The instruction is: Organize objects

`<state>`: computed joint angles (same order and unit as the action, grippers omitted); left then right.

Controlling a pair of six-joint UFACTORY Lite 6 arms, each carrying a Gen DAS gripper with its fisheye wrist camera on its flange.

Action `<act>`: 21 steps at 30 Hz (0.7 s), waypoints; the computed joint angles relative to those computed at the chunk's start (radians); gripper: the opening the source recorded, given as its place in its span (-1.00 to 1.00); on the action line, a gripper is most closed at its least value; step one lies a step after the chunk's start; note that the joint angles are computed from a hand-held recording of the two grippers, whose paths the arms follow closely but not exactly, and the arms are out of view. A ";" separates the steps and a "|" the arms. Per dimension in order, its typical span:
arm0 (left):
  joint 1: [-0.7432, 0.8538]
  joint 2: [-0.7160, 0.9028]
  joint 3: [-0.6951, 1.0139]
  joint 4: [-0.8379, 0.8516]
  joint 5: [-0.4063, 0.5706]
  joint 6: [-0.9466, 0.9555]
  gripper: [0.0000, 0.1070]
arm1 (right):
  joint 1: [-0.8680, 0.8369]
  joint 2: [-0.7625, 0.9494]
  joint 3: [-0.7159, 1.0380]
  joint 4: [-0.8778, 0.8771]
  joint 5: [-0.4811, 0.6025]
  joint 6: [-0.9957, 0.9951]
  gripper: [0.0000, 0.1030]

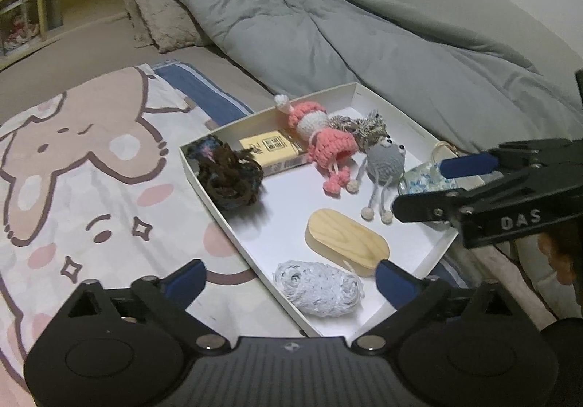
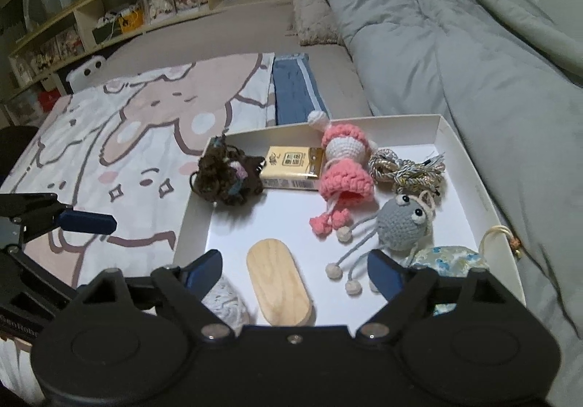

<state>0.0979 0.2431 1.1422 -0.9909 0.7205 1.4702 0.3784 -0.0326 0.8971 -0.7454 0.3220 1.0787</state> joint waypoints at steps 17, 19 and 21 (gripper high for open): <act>0.142 -0.277 -0.172 -0.026 0.006 -0.055 0.92 | 0.152 -0.249 -0.135 -0.129 0.164 0.267 1.00; 0.161 -0.310 -0.192 -0.022 0.006 -0.059 0.92 | 0.187 -0.276 -0.148 -0.146 0.204 0.307 1.00; 0.183 -0.336 -0.208 -0.020 0.020 -0.063 0.93 | 0.220 -0.302 -0.160 -0.155 0.235 0.336 1.00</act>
